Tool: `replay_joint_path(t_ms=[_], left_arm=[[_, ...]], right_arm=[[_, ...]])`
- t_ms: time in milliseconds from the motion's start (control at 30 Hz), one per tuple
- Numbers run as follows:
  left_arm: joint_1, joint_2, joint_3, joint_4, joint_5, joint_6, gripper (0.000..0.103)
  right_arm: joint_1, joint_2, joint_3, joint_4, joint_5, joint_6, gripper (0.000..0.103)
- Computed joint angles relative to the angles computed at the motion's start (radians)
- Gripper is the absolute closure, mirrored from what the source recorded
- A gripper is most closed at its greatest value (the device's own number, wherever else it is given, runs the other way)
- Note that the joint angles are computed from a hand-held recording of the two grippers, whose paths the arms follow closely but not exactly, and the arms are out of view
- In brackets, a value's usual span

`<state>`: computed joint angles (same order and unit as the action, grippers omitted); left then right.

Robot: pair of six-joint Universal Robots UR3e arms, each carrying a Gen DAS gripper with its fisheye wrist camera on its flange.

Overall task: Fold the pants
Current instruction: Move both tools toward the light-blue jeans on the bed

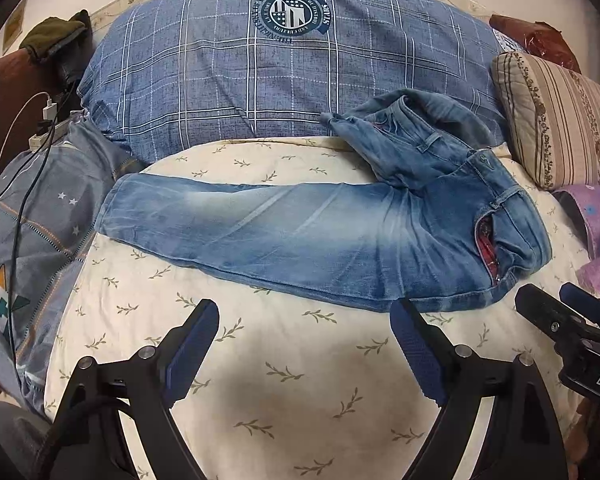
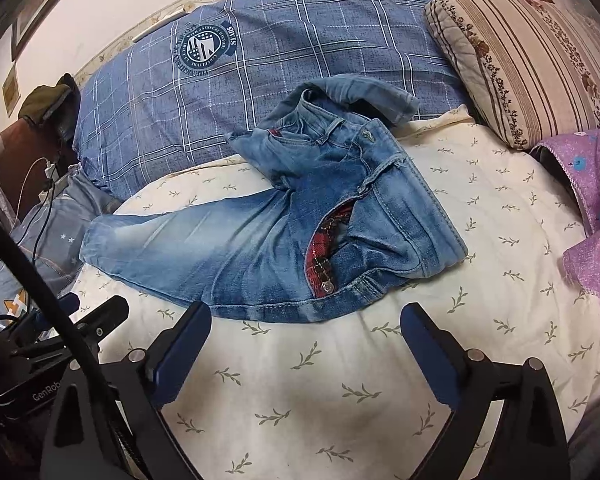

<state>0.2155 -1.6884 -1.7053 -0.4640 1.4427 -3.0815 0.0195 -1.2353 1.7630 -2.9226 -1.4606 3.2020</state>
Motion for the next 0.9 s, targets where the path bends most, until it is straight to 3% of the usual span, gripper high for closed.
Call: replay_joint_path(t_ms=[900], left_arm=[[-0.018, 0.001, -0.018, 0.021, 0.012, 0.006, 0.015]], right_arm=[[0.008, -0.008, -0.004, 0.010, -0.033, -0.006, 0.008]])
